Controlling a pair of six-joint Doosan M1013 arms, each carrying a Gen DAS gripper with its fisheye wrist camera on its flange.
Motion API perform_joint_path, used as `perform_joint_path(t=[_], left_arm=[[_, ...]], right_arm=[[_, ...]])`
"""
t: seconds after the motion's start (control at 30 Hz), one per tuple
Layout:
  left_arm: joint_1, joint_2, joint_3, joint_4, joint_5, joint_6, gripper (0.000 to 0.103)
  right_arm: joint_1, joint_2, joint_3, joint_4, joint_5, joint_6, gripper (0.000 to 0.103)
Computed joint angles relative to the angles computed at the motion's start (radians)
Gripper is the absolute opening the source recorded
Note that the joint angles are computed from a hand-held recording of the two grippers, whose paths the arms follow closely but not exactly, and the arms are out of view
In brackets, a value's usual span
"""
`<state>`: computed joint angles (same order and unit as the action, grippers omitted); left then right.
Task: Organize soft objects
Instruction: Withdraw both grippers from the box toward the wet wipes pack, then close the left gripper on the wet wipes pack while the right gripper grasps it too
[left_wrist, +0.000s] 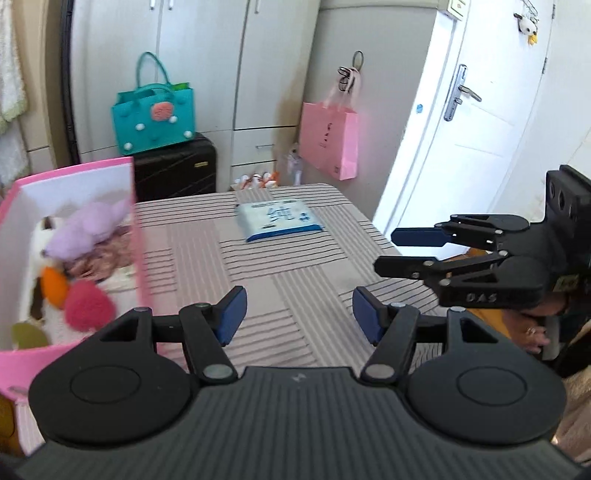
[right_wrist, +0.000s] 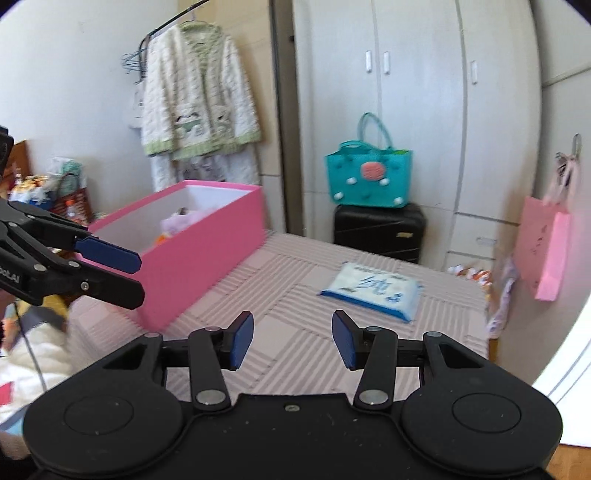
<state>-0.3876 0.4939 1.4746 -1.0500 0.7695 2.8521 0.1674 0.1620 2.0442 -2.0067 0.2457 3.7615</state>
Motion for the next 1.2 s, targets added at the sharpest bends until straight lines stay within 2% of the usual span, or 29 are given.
perform_joint_path(t=[0.07, 0.13, 0.2, 0.23, 0.37, 0.4, 0.43, 0.5, 0.53, 0.57, 0.63, 0.67, 0.73, 0.83, 0.9, 0.97, 1.0, 1.07, 1.13, 1.2], left_arm=[[-0.015, 0.014, -0.011, -0.015, -0.014, 0.009, 0.063], [-0.03, 0.029, -0.024, -0.041, -0.028, 0.025, 0.068], [-0.042, 0.048, -0.039, -0.071, -0.035, 0.034, 0.073], [-0.046, 0.056, -0.046, -0.088, -0.036, 0.038, 0.073], [-0.078, 0.082, -0.058, -0.141, -0.121, 0.091, 0.078], [-0.085, 0.091, -0.066, -0.146, -0.133, 0.088, 0.08], [-0.089, 0.103, -0.079, -0.139, -0.132, 0.07, 0.083], [-0.097, 0.124, -0.108, -0.101, -0.136, -0.008, 0.09], [-0.102, 0.135, -0.122, -0.083, -0.144, -0.048, 0.096], [-0.106, 0.144, -0.134, -0.065, -0.153, -0.081, 0.097], [-0.119, 0.16, -0.155, -0.019, -0.19, -0.152, 0.098], [-0.125, 0.167, -0.166, 0.017, -0.204, -0.195, 0.099], [-0.138, 0.187, -0.202, 0.133, -0.216, -0.339, 0.1], [-0.158, 0.212, -0.248, 0.311, -0.241, -0.571, 0.1], [-0.163, 0.23, -0.272, 0.334, -0.238, -0.603, 0.1], [-0.169, 0.253, -0.314, 0.407, -0.2, -0.694, 0.1], [-0.17, 0.267, -0.341, 0.442, -0.171, -0.75, 0.098], [-0.172, 0.293, -0.389, 0.476, -0.124, -0.81, 0.097], [-0.182, 0.299, -0.398, 0.534, -0.155, -0.851, 0.096], [-0.194, 0.296, -0.384, 0.588, -0.232, -0.902, 0.096]], right_arm=[[-0.005, 0.01, 0.006, -0.065, 0.036, 0.056, 0.06], [-0.008, 0.026, 0.012, -0.109, 0.105, 0.106, 0.063], [-0.004, 0.046, 0.013, -0.076, 0.2, 0.092, 0.063], [-0.005, 0.054, 0.009, -0.064, 0.223, 0.081, 0.063], [-0.046, 0.083, 0.0, -0.121, 0.229, 0.152, 0.064], [-0.055, 0.087, 0.002, -0.151, 0.224, 0.189, 0.068], [-0.066, 0.092, 0.002, -0.187, 0.219, 0.232, 0.07], [-0.079, 0.105, 0.003, -0.252, 0.235, 0.301, 0.084], [-0.081, 0.115, 0.005, -0.281, 0.265, 0.33, 0.09], [-0.08, 0.125, 0.008, -0.314, 0.302, 0.358, 0.098], [-0.081, 0.143, 0.008, -0.347, 0.354, 0.374, 0.099], [-0.085, 0.151, 0.002, -0.345, 0.356, 0.362, 0.099], [-0.099, 0.163, -0.013, -0.359, 0.336, 0.342, 0.099], [-0.13, 0.176, -0.047, -0.336, 0.242, 0.307, 0.099], [-0.157, 0.181, -0.068, -0.344, 0.159, 0.341, 0.099], [-0.183, 0.187, -0.094, -0.327, 0.068, 0.353, 0.098], [-0.194, 0.193, -0.112, -0.261, 0.029, 0.305, 0.098], [-0.211, 0.206, -0.132, -0.245, -0.02, 0.319, 0.093], [-0.225, 0.215, -0.145, -0.264, -0.063, 0.379, 0.09], [-0.234, 0.221, -0.149, -0.397, -0.084, 0.531, 0.088]])
